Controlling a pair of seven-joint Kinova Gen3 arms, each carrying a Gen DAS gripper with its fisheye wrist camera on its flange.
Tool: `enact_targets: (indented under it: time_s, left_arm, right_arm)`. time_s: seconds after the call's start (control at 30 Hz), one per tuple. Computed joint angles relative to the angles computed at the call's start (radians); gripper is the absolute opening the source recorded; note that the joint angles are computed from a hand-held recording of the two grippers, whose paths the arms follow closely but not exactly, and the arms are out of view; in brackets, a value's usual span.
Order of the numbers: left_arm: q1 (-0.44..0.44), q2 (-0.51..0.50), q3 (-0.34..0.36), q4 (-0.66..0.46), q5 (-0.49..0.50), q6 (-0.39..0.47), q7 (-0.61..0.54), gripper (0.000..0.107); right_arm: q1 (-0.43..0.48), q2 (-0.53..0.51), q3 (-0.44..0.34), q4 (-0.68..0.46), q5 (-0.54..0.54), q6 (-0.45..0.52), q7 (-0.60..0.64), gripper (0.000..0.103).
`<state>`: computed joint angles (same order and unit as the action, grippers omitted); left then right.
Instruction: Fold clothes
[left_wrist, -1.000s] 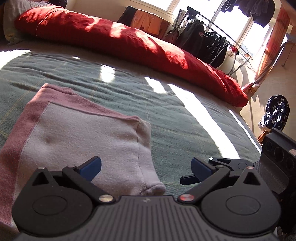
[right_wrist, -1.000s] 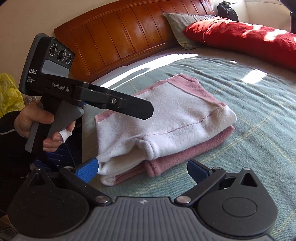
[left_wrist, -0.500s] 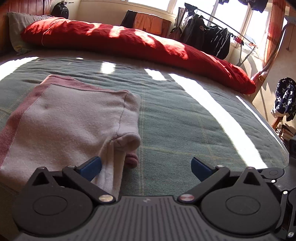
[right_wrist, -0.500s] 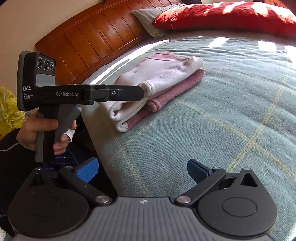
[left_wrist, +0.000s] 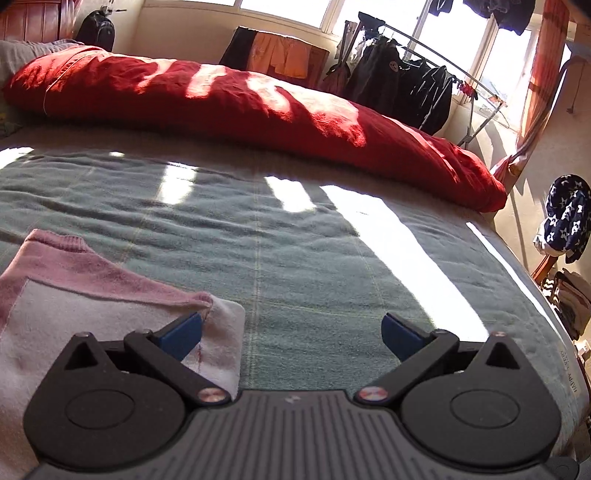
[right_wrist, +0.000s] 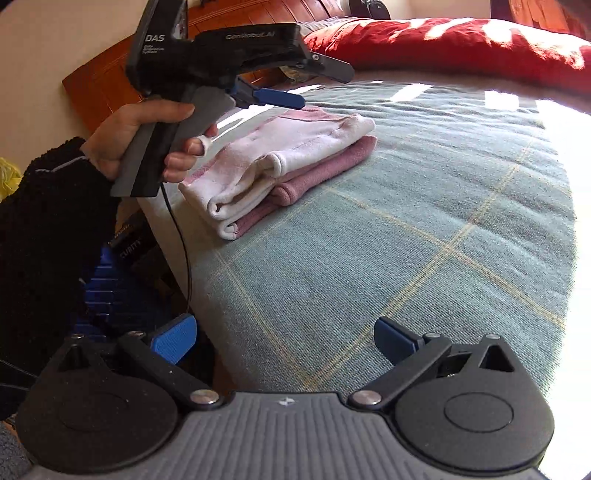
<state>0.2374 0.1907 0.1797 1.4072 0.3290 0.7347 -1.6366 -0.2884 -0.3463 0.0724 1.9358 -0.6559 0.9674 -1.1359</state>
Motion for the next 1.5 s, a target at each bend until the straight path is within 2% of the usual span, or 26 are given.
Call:
enact_targets:
  time_s: [0.1, 0.2, 0.37, 0.43, 0.5, 0.6, 0.73, 0.83, 0.87, 0.93, 1.03, 1.1, 1.17, 1.27, 1.33, 1.4, 1.5]
  left_arm:
    - [0.01, 0.088, -0.007, -0.057, -0.01, 0.03, 0.06, 0.102]
    - [0.018, 0.081, -0.013, -0.008, -0.005, -0.026, 0.051, 0.102]
    - [-0.004, -0.051, -0.016, 0.074, 0.014, -0.033, 0.03, 0.102]
    - [0.009, -0.125, -0.02, 0.121, -0.048, -0.036, 0.047, 0.102]
    - [0.036, -0.181, -0.032, 0.155, -0.121, -0.005, 0.12, 0.102]
    - [0.05, -0.251, -0.021, 0.231, -0.17, 0.018, 0.181, 0.103]
    - [-0.061, -0.315, 0.144, 0.323, -0.262, 0.033, 0.32, 0.102]
    - [-0.145, -0.39, 0.276, 0.385, -0.381, 0.004, 0.437, 0.103]
    - [-0.154, -0.419, 0.297, 0.402, -0.422, -0.006, 0.477, 0.103]
    - [-0.13, -0.462, 0.284, 0.431, -0.488, -0.026, 0.559, 0.103]
    - [-0.05, -0.478, 0.198, 0.455, -0.585, -0.045, 0.645, 0.103]
    - [-0.08, -0.475, 0.192, 0.453, -0.61, -0.04, 0.649, 0.103]
    - [-0.083, -0.466, 0.138, 0.457, -0.573, -0.058, 0.59, 0.103]
    - [-0.037, -0.439, -0.001, 0.495, -0.451, -0.146, 0.497, 0.102]
    - [-0.036, -0.407, -0.039, 0.501, -0.403, -0.157, 0.47, 0.102]
    - [-0.085, -0.406, -0.003, 0.507, -0.421, -0.142, 0.506, 0.102]
    - [-0.198, -0.456, 0.136, 0.532, -0.531, -0.11, 0.611, 0.102]
  right_arm:
    - [0.004, -0.002, 0.01, 0.003, 0.0, 0.012, 0.001, 0.103]
    - [0.012, -0.007, 0.015, 0.006, 0.01, 0.021, 0.001, 0.103]
    - [0.018, -0.023, 0.03, 0.01, -0.004, 0.024, -0.002, 0.103]
    - [0.014, -0.035, 0.039, 0.014, -0.015, 0.028, 0.005, 0.103]
    - [0.008, -0.051, 0.04, 0.019, -0.022, 0.034, 0.009, 0.103]
    - [-0.003, -0.075, 0.044, 0.027, -0.032, 0.042, 0.014, 0.103]
    - [-0.012, -0.107, 0.043, 0.027, -0.024, 0.063, 0.005, 0.103]
    - [-0.017, -0.139, 0.048, 0.027, -0.012, 0.069, -0.002, 0.103]
    - [-0.018, -0.149, 0.049, 0.026, -0.007, 0.069, -0.007, 0.103]
    - [-0.017, -0.161, 0.045, 0.025, 0.007, 0.066, -0.023, 0.103]
    - [-0.026, -0.168, 0.046, 0.027, 0.018, 0.06, -0.042, 0.103]
    - [-0.035, -0.166, 0.044, 0.027, 0.025, 0.059, -0.049, 0.103]
    - [-0.043, -0.16, 0.039, 0.026, 0.033, 0.06, -0.055, 0.103]
    - [-0.053, -0.142, 0.042, 0.028, 0.031, 0.061, -0.058, 0.103]
    - [-0.05, -0.13, 0.033, 0.028, 0.034, 0.058, -0.065, 0.103]
    - [-0.048, -0.123, 0.026, 0.029, 0.037, 0.057, -0.071, 0.103]
    - [-0.048, -0.119, 0.025, 0.024, 0.041, 0.06, -0.068, 0.103]
